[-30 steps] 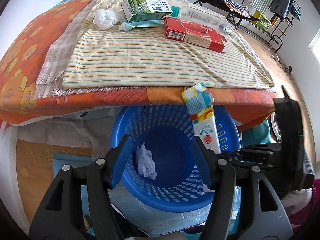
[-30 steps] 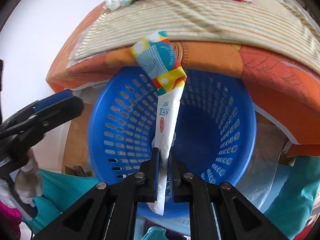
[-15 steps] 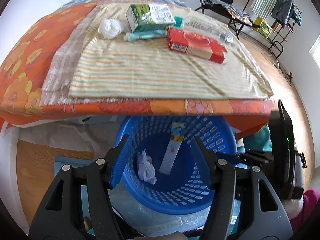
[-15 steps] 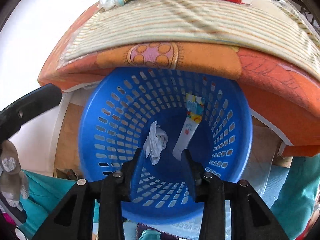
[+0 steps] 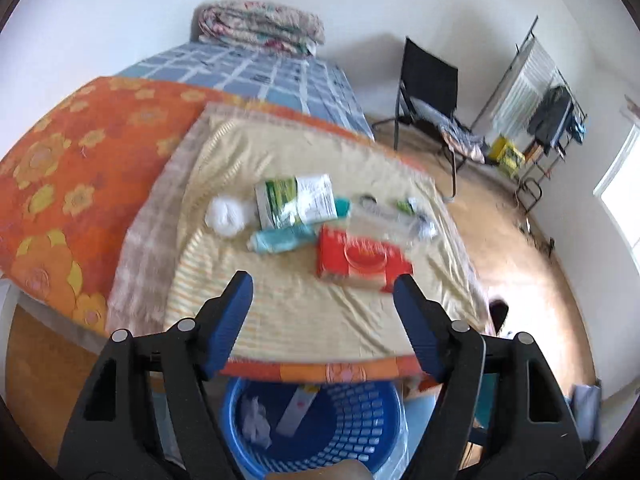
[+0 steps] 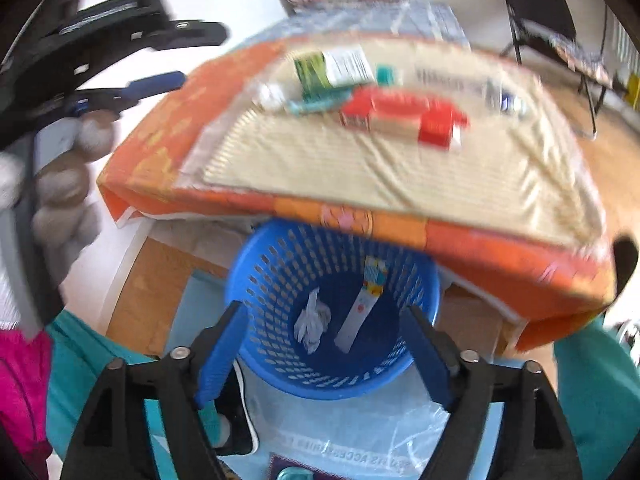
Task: Collect trash
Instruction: 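Move both tools back over the items on the towel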
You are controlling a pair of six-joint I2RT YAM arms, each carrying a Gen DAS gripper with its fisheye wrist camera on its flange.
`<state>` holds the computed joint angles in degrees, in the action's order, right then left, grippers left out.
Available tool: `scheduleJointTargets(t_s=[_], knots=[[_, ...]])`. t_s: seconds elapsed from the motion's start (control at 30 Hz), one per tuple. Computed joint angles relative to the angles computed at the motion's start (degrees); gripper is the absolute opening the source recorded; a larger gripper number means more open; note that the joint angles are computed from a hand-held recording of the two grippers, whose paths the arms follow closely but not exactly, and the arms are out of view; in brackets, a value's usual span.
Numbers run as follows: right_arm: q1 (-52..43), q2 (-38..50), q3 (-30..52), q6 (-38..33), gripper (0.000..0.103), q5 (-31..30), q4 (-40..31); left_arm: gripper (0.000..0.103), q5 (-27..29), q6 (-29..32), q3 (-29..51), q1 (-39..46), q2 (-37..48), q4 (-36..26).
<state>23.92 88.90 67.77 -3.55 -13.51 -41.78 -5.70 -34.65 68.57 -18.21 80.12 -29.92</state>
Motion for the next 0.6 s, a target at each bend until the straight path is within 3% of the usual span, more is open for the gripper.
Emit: scheduleJointTargets(t_s=[0.13,0.4,0.6], knots=[[0.5,-1.8,3.0,-0.7,0.086,0.8,-1.4,0.075,1.4,1.0,0.0,3.9,0.0,-0.1],[-4.9,4.4,13.7,1.6,0.087,-5.5,-5.7,0.075,7.0,0.2,-1.4,10.6,1.4,-0.5],[-8.0,9.9,18.8,-0.7,0.092,-7.9,-3.0,0.075,9.1,-0.6,-0.5,12.9,4.4,-0.1]])
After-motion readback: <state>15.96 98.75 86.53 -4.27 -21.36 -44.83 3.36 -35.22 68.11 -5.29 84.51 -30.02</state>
